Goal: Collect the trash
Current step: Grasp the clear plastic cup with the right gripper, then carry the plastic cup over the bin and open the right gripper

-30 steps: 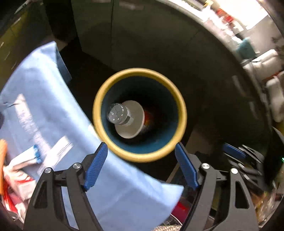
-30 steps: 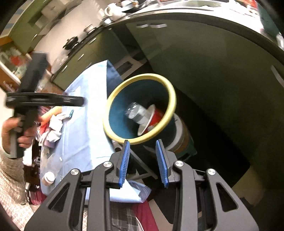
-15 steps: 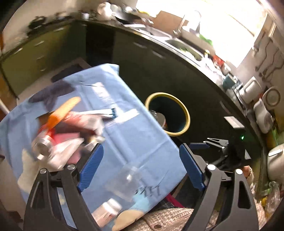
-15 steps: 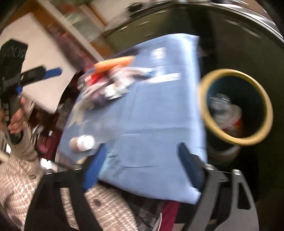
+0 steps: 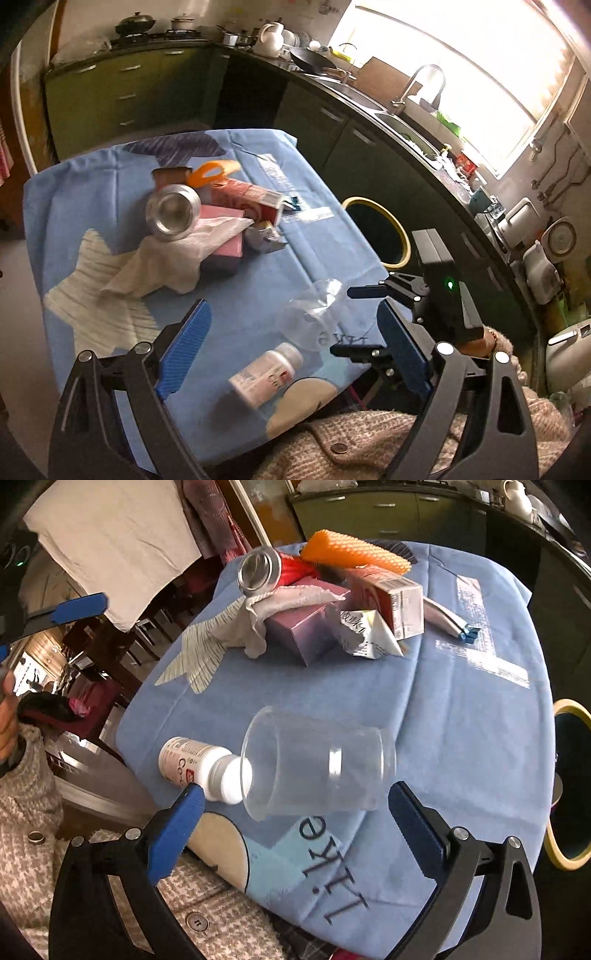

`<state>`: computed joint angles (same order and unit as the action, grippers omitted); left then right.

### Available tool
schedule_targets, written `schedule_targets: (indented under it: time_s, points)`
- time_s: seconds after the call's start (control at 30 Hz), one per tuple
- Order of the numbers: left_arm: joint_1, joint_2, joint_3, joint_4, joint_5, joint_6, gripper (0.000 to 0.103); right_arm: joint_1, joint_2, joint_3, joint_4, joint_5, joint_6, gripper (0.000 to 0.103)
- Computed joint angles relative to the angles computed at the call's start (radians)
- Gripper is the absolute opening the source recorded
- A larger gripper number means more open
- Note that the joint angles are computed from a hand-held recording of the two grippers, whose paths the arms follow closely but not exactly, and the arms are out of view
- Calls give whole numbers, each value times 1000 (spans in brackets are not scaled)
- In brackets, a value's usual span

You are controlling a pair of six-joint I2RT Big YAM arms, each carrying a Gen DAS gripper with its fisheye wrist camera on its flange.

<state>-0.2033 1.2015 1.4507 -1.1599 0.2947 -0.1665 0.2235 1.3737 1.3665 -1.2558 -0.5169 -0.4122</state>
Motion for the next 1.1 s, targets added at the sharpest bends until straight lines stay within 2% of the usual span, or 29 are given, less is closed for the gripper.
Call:
schedule_targets:
  time_s: [0.2, 0.33, 0.5, 0.53, 0.57, 0.77, 0.9, 1.03, 1.1]
  points:
    - [39, -26, -48, 15, 43, 10, 87, 25, 27, 10, 59, 94, 23, 98]
    - [49, -29, -60, 9, 51, 16, 87, 31, 56, 29, 59, 95, 0, 98]
    - [61, -29, -70, 12, 61, 12, 87, 51, 84, 41, 63, 129, 44, 98]
    - [62, -28, -71, 10, 62, 12, 87, 50, 82, 38, 68, 129, 51, 87]
    - [62, -26, -71, 8, 62, 13, 87, 46, 84, 37, 75, 120, 63, 82]
    - [57, -14, -66, -2, 60, 26, 87, 12, 69, 44, 75, 73, 81, 82]
    - [47, -7, -62, -4, 62, 40, 87, -60, 38, 71, 77, 54, 88, 82]
    - [32, -2, -65, -6, 70, 61, 87, -191, 62, 130, 102, 108, 142, 82]
    - [27, 0, -67, -5, 74, 68, 88, -270, 103, 166, 125, 170, 179, 82]
